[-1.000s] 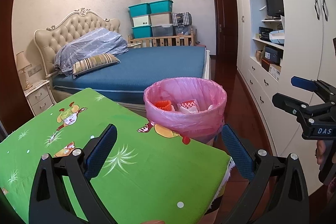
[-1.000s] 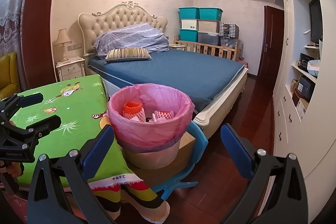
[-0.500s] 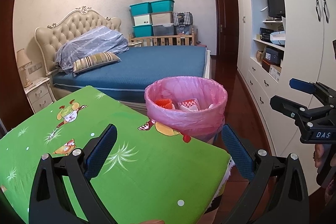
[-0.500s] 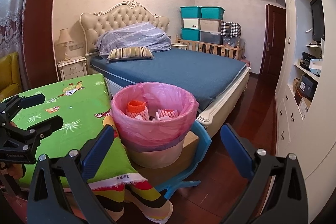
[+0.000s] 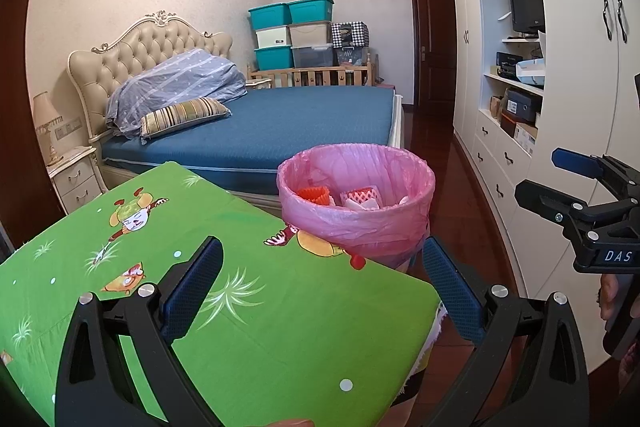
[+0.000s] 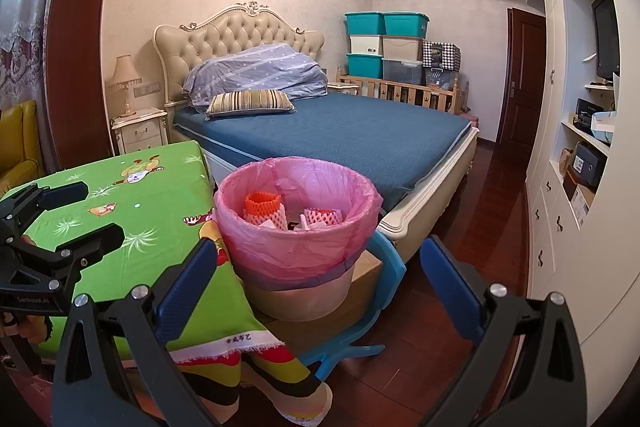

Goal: Collect trash

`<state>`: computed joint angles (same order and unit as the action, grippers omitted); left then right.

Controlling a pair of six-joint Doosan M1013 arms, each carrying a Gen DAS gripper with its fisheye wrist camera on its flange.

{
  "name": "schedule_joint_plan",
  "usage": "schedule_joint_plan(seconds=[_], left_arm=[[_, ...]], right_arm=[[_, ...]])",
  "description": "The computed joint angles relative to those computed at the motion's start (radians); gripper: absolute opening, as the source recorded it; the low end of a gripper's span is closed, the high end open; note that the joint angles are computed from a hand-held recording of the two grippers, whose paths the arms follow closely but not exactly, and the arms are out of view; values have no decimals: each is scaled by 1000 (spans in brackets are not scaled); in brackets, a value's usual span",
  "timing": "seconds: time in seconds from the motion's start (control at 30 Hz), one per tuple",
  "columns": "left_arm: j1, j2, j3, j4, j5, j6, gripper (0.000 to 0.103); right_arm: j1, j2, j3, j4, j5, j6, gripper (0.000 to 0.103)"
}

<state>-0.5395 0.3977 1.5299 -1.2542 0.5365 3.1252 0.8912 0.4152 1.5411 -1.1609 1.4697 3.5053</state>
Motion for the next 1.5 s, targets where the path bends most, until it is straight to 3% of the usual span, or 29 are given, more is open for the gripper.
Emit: schedule_joint_plan(seconds=[1.5], left_arm=[[1,0,5,-6,-6,11,95]], right_arm=[[-1,4,-5,-2,-10,6,99]])
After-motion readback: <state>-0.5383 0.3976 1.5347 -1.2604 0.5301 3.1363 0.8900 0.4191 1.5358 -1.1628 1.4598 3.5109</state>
